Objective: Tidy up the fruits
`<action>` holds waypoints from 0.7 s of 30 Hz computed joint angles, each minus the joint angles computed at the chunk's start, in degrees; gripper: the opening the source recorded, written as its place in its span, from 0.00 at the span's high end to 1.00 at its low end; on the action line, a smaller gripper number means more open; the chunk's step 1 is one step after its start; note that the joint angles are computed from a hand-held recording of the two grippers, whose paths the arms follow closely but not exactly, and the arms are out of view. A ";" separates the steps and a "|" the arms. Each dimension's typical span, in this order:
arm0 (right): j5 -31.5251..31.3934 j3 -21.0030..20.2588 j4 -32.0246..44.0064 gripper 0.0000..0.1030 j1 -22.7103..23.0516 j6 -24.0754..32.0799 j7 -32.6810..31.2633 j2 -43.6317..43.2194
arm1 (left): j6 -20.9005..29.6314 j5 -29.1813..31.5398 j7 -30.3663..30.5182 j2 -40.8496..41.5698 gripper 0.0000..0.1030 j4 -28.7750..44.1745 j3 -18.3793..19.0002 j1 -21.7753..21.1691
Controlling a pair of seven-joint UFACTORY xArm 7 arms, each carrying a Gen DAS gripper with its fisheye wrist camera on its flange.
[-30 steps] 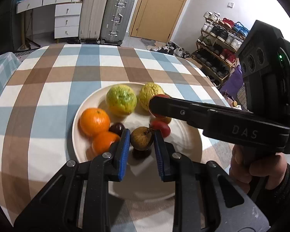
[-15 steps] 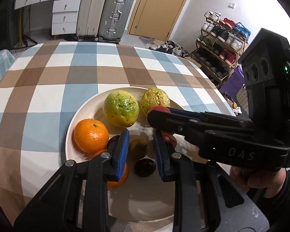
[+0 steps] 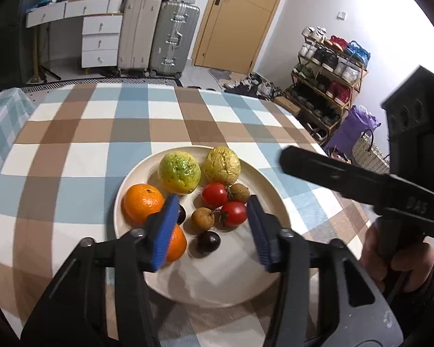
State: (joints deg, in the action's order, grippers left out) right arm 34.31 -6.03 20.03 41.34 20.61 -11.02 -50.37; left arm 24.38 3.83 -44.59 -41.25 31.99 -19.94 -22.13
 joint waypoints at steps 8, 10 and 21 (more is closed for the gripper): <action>-5.13 5.31 -4.01 0.10 -6.90 6.17 7.78 -16.96 | 9.76 2.48 -5.44 -8.52 0.19 3.32 -4.85 2.28; -6.70 6.51 -4.86 0.03 -8.06 7.33 9.91 -21.57 | 12.84 3.45 -6.41 -10.24 0.19 4.83 -6.23 2.94; -14.61 12.05 -7.15 0.00 -10.94 13.99 17.96 -40.82 | 22.66 6.95 -9.99 -19.52 0.01 10.76 -11.76 6.23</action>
State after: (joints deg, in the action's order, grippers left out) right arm 19.70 6.03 12.88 30.40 34.60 6.94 -91.19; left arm 47.04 10.78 -54.58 -60.78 42.75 -31.70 -15.90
